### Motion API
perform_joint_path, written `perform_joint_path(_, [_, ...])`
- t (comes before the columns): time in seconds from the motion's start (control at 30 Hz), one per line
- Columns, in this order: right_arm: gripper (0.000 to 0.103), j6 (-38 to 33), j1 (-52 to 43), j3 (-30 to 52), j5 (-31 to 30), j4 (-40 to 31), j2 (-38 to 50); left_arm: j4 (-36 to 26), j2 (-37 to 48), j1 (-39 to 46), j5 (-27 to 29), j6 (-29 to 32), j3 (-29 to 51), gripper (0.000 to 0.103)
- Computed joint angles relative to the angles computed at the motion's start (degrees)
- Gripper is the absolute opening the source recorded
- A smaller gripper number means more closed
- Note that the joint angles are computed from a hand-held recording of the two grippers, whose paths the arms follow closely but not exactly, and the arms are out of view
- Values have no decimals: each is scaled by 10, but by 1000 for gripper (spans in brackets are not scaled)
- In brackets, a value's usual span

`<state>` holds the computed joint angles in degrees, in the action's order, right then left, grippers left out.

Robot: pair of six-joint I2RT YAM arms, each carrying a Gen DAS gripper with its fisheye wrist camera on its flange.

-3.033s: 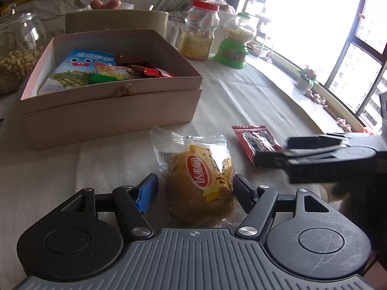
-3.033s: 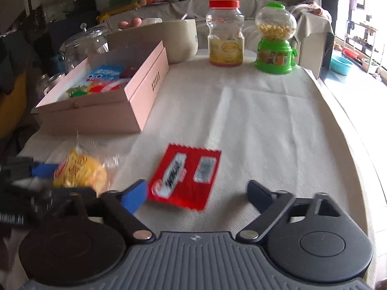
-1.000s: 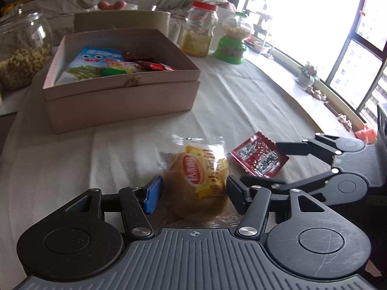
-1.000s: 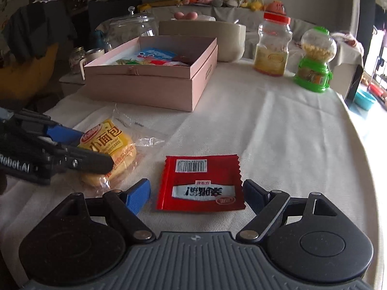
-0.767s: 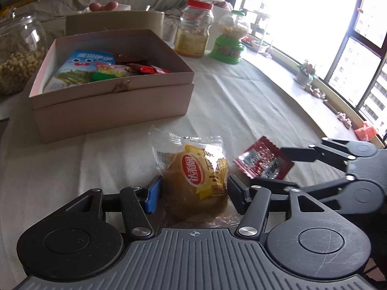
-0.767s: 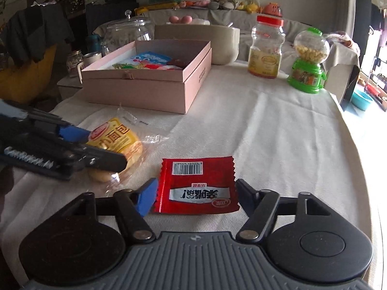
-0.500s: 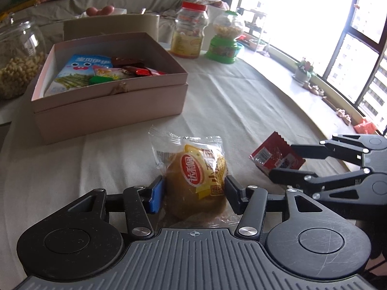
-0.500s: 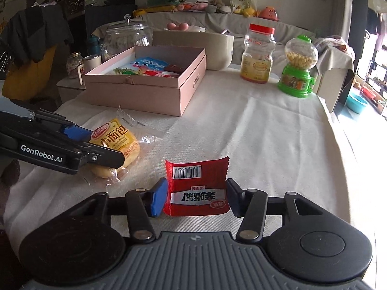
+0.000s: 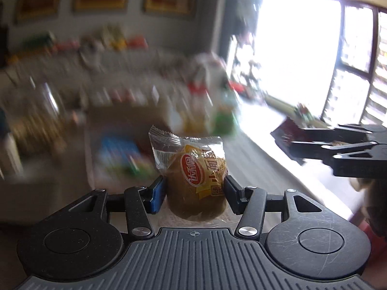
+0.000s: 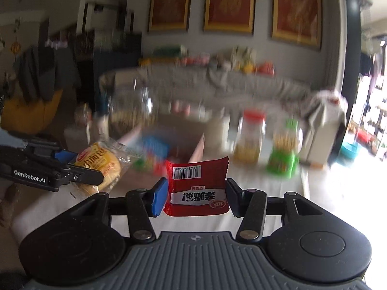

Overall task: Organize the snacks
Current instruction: 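Lower the bread packet and small red packet into the pink box and open both tools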

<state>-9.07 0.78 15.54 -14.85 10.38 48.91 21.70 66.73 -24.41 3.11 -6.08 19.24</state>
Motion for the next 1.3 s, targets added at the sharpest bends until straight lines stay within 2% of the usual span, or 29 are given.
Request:
perform_joint_path(0.07, [52, 22, 14, 71, 15, 13, 71, 5, 29, 50, 39, -1, 51, 58])
perform_joint_path(0.13, [52, 42, 27, 143, 35, 18, 149, 31, 99, 96, 83, -24, 109, 58])
perform_joint_path(0.23, [52, 70, 50, 232, 72, 20, 257, 49, 241, 144, 161, -63, 212, 58])
perform_joint_path(0.3, [52, 81, 60, 281, 74, 13, 326, 19, 348, 160, 196, -75, 293, 58])
perform_joint_path(0.33, [52, 86, 65, 303, 73, 7, 357, -13, 393, 158, 185, -56, 332, 58])
perform_joint_path(0.4, [52, 94, 73, 352, 65, -11, 421, -87, 462, 144, 108, 11, 396, 56])
perform_joint_path(0.43, [52, 97, 78, 374, 63, -18, 449, -95, 483, 137, 64, 34, 409, 62])
perform_joint_path(0.5, [52, 103, 93, 421, 59, -28, 507, -36, 497, 149, 88, 50, 387, 63])
perform_joint_path(0.73, [52, 161, 145, 662, 21, -126, 726, 22, 528, 184, 164, 51, 381, 63])
perform_joint_path(0.83, [52, 165, 167, 772, 44, -185, 818, 56, 521, 184, 159, 44, 359, 62])
perform_joint_path(0.9, [53, 168, 171, 815, 51, -214, 856, 79, 507, 183, 154, 43, 335, 59])
perform_joint_path(0.97, [61, 161, 166, 823, 40, -225, 866, 104, 490, 188, 157, 40, 311, 59])
perform_joint_path(1.03, [64, 157, 156, 793, 19, -208, 847, 133, 477, 195, 162, 23, 291, 59])
perform_joint_path(1.1, [66, 158, 149, 737, 7, -161, 809, 180, 463, 204, 164, -12, 263, 59])
perform_joint_path(1.2, [77, 153, 142, 609, 8, -51, 718, 257, 438, 211, 160, -74, 215, 59])
perform_joint_path(1.3, [79, 167, 132, 517, 10, 1, 634, 266, 386, 203, 144, -107, 171, 59])
